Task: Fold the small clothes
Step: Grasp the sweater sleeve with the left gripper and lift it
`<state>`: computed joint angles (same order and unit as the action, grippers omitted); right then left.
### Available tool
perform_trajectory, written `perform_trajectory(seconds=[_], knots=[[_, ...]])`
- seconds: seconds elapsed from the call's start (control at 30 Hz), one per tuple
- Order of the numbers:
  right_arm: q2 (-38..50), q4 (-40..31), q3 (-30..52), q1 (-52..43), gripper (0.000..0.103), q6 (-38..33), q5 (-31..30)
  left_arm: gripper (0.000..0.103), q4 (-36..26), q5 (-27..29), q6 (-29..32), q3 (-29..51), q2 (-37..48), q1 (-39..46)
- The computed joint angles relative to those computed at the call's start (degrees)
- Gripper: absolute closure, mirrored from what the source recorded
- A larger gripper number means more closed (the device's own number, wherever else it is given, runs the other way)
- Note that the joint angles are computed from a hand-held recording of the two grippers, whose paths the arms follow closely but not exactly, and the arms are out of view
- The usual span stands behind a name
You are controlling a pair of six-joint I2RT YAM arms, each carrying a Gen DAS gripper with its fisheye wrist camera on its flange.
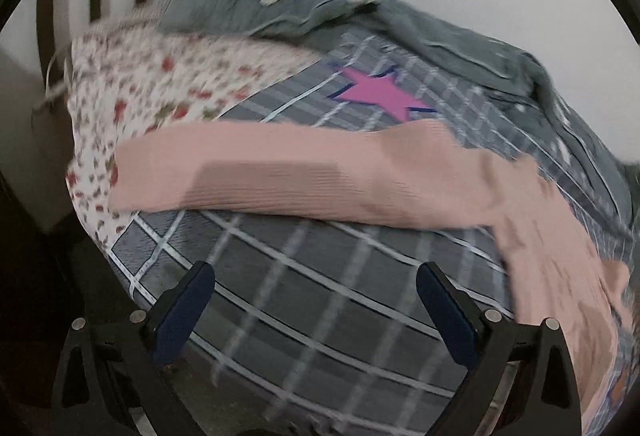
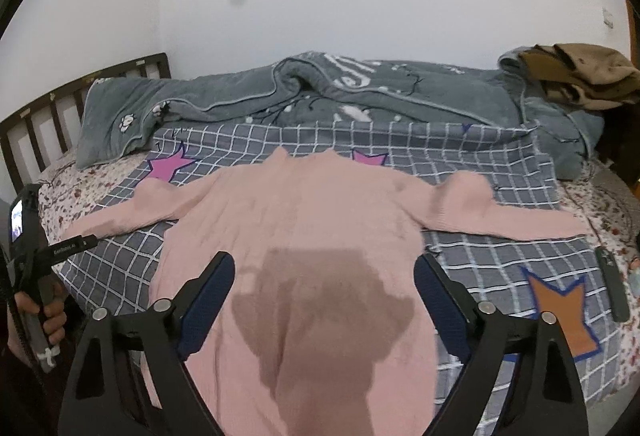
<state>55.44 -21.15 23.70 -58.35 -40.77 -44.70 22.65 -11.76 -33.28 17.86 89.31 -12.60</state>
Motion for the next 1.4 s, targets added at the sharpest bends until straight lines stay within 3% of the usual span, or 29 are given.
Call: perform_trajectory(seconds=[0.27, 0.5, 0.6, 0.63, 0.67, 0.97, 1.07, 1.23, 1.4], knots=[[-0.04, 13.75, -6.33, 14.81, 0.016, 13.82, 12.99, 0.02, 12.84, 18.48, 2.09, 2.14, 14.32, 21.32], [-0.01, 18.68, -8.14, 23.3, 0.016, 20.82, 20.44, 0.032, 13.72, 19.7, 3.86, 5.91, 18.91, 25.44], [1.45, 20.22, -8.01, 25.15, 0.016, 21.95, 22.07, 0.069, 12.08, 13.36, 6.16, 6.35, 17.32, 23.96], [2.36, 20.71, -7.83, 25.15, 0.016, 22.03, 22.06, 0.09, 11.56, 12.17, 7.48, 6.52, 16.66, 23.55], [3.28, 21.17, -7.57, 24.97, 0.016, 22.09, 21.83, 0.095, 10.34, 11.48, 8.91, 6.88, 15.48, 23.16], [16.43, 24.9, -1.86, 17.19, 0.016, 18.82, 12.89, 0.096, -4.46, -0.56, 9.76, 10.81, -0.18, 9.79], [21.51, 25.95, 1.94, 14.75, 0.016, 16.94, 10.05, 0.096, -9.41, -8.68, 7.5, 15.5, -2.46, 0.7], [29.22, 28.5, 9.68, 11.2, 0.016, 15.84, 5.89, 0.097, -16.21, -15.48, 6.25, 28.83, 2.62, -13.24], [37.79, 24.2, 19.8, 3.98, 0.016, 14.06, -1.65, 0.097, -23.14, -19.98, 6.93, 48.11, 15.42, -26.73]])
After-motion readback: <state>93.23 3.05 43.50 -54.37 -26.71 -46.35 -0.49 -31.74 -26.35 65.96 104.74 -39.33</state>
